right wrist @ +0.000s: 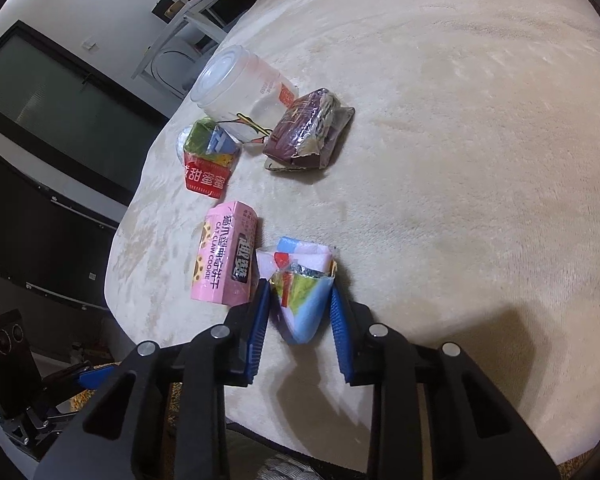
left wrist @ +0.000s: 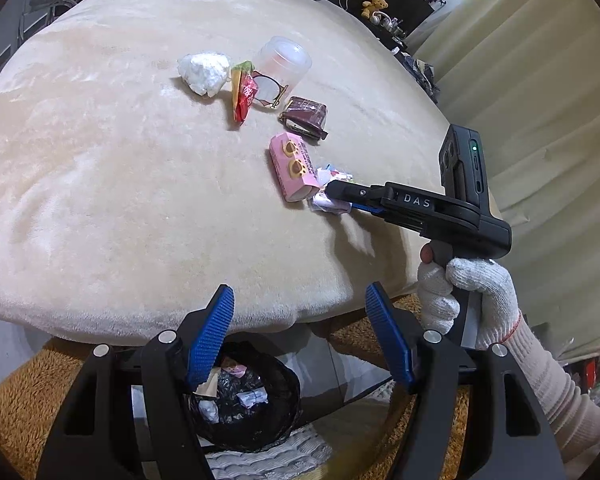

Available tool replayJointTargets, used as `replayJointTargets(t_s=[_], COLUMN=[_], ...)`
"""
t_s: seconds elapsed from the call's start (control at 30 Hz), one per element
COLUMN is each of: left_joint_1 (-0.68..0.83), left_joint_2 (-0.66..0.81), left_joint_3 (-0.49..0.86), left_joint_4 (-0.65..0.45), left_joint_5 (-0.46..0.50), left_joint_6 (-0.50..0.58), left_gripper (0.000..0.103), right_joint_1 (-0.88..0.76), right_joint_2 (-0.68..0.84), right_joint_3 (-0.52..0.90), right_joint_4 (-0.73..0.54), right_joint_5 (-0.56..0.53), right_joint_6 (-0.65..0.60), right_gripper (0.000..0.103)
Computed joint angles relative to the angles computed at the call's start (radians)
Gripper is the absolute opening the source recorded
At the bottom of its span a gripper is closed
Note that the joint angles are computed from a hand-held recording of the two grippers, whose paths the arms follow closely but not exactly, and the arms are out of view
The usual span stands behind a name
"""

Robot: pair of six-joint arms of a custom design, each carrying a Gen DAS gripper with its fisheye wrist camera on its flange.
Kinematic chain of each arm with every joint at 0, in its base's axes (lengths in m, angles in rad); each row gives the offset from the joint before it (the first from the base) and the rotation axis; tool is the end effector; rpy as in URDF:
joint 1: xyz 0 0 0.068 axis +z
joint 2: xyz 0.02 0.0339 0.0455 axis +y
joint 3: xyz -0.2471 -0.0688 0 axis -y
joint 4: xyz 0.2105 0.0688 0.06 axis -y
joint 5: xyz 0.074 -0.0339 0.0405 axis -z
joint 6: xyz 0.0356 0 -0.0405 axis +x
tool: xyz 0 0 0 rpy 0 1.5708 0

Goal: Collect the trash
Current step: 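Grasp the blue-and-white snack bag with the right tool while the left tool grasps the pink cookie box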

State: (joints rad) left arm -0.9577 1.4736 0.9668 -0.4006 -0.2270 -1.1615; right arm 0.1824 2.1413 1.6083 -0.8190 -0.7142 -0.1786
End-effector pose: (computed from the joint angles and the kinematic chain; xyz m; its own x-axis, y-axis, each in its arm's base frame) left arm 0.1654 -0.2212 0.2241 -0.8383 -0.3619 -0.4077 -0.1305 0.8594 -0.4944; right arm 0.3765 0.0932 0.1677 -0.8955 -0.3017 -0.3272 -0.4430 0.6744 0.5907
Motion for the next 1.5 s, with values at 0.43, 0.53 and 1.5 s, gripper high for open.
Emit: replayJointTargets(t_s=[0.43, 0.53, 1.5], left_joint_1=[0.078, 0.102, 0.257], left_joint_2=[0.117, 0.16, 0.634], left_joint_3=[0.144, 0.212, 0.717], left_joint_4=[-0.063, -0.096, -0.332], left_joint_5=[0.036, 0.035, 0.076], left_joint_6=[0.06, 0.091, 0.216], left_gripper=[0.067, 0.067, 0.035], right_joint_1=[-0.062, -0.082, -0.195], right_joint_2=[-0.082, -0.099, -0.156], right_joint_3=[-0.079, -0.097, -0.181], right_joint_4=[0.006, -0.004, -0.062], right_joint_5=[-0.034, -0.051, -0.07], right_joint_6=[-0.053, -0.072, -0.138], right_gripper=[0.029, 0.029, 0.029])
